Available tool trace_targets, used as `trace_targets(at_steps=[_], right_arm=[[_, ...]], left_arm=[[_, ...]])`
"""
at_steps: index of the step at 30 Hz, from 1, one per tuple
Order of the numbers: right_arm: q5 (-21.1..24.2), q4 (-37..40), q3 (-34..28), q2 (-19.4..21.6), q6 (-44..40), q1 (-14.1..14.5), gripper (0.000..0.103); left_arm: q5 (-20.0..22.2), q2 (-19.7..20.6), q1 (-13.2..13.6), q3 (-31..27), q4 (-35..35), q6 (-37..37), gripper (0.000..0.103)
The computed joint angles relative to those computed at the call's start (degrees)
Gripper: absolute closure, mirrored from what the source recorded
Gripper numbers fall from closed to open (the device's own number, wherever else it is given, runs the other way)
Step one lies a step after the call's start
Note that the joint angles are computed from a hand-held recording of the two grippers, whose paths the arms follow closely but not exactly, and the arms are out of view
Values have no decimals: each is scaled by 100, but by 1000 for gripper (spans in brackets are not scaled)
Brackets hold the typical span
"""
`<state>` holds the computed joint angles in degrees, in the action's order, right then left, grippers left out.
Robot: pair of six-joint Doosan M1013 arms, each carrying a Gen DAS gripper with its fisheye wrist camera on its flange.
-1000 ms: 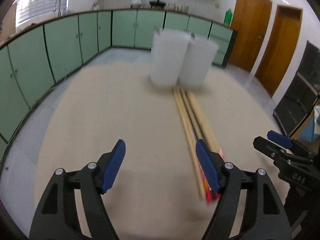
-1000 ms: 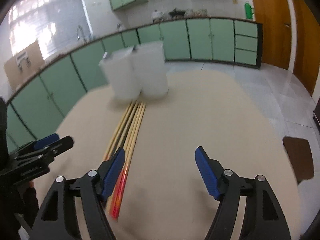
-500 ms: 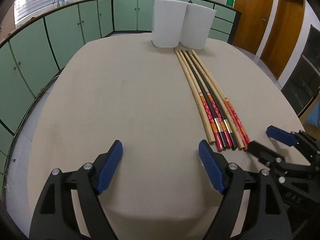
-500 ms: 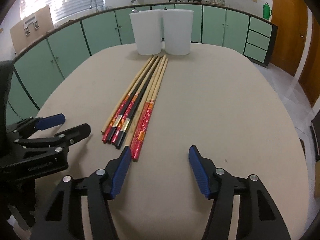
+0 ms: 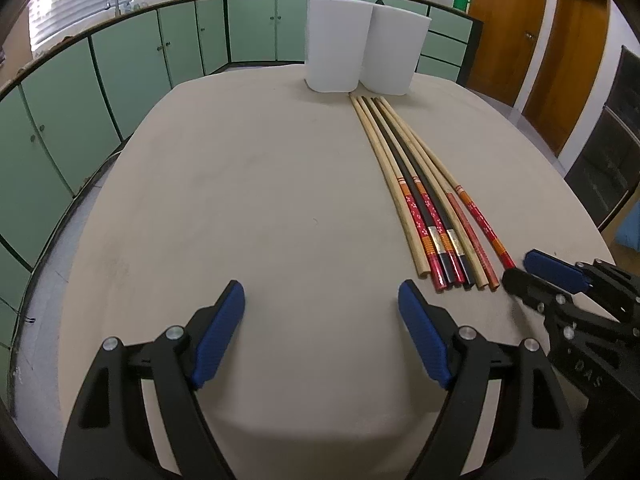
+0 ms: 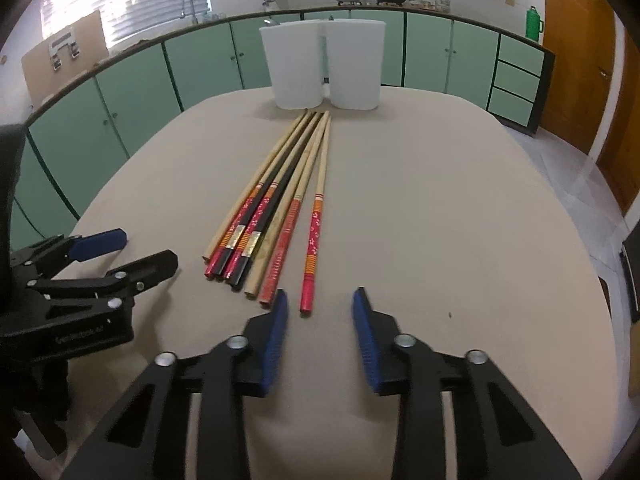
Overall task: Organize utensils
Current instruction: 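Grasp a red-patterned chopstick with the right tool, then grasp a plain wooden chopstick with the left tool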
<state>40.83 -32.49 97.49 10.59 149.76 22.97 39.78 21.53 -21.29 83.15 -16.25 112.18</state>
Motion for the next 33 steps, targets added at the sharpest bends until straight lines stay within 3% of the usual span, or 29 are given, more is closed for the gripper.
trace_targets(at_steps=[1,2,17,26,29,33], right_arm=[[-49,72,2,0,-64,-20,95],[-73,88,10,-2,-72,-19,97],[-216,-6,227,-162,346,-107,97],[-309,94,259,-176,313,-139,97],[-289,74,249,-167,315,-132,97],[-305,92,255,-172,298,-144,97]], left_arm=[[4,2,-7,-1,8,5,25],[17,8,-20,-8,13,25,25],[11,25,-251,-3,157,69,24],[87,-31,-120,14,-418,356,25],[-57,-65,-132,66,-161,250,25],[50,19,-141,-15,91,21,26]])
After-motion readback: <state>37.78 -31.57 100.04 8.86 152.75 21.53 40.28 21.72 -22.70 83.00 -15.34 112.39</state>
